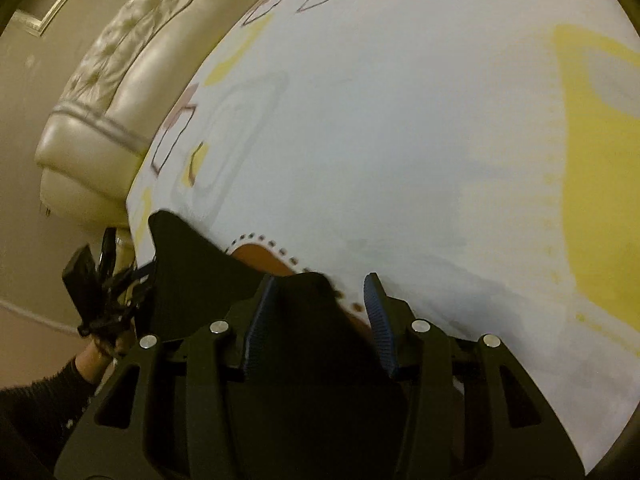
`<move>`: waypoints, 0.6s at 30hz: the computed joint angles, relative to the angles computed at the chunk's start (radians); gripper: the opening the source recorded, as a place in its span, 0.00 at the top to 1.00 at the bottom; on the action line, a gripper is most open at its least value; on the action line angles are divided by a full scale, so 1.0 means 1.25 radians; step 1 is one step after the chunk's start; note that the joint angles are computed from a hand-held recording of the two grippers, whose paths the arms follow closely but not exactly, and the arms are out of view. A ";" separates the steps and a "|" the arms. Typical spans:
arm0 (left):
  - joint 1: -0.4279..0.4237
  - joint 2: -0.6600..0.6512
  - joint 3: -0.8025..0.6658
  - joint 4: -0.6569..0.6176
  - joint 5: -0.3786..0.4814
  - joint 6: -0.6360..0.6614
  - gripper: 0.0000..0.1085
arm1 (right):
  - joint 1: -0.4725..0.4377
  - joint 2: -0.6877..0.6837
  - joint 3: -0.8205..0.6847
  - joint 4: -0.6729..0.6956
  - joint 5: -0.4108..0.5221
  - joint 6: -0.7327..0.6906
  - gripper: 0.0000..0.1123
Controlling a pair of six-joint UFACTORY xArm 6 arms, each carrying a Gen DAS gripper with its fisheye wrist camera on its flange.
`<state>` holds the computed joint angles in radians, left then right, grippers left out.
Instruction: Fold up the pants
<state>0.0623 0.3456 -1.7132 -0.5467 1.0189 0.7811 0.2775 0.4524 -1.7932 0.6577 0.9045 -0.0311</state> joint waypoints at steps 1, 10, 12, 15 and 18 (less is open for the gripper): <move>0.000 0.002 -0.002 0.000 0.000 0.001 0.31 | 0.005 0.023 -0.036 -0.004 0.022 0.001 0.86; -0.005 0.000 0.011 0.013 -0.031 0.002 0.30 | 0.023 0.027 -0.068 -0.202 0.023 0.108 0.94; -0.005 0.000 0.013 0.013 -0.033 0.003 0.30 | 0.023 0.036 -0.060 -0.195 -0.009 0.139 0.94; -0.003 0.007 0.003 0.021 -0.028 -0.005 0.30 | 0.023 0.028 -0.034 -0.194 -0.057 0.178 0.93; -0.004 0.010 0.000 0.029 -0.030 -0.004 0.29 | 0.024 -0.002 -0.001 -0.330 -0.101 0.331 0.99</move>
<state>0.0569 0.3581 -1.7126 -0.5104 0.9809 0.7766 0.3070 0.4504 -1.7942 0.2449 0.7783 0.3829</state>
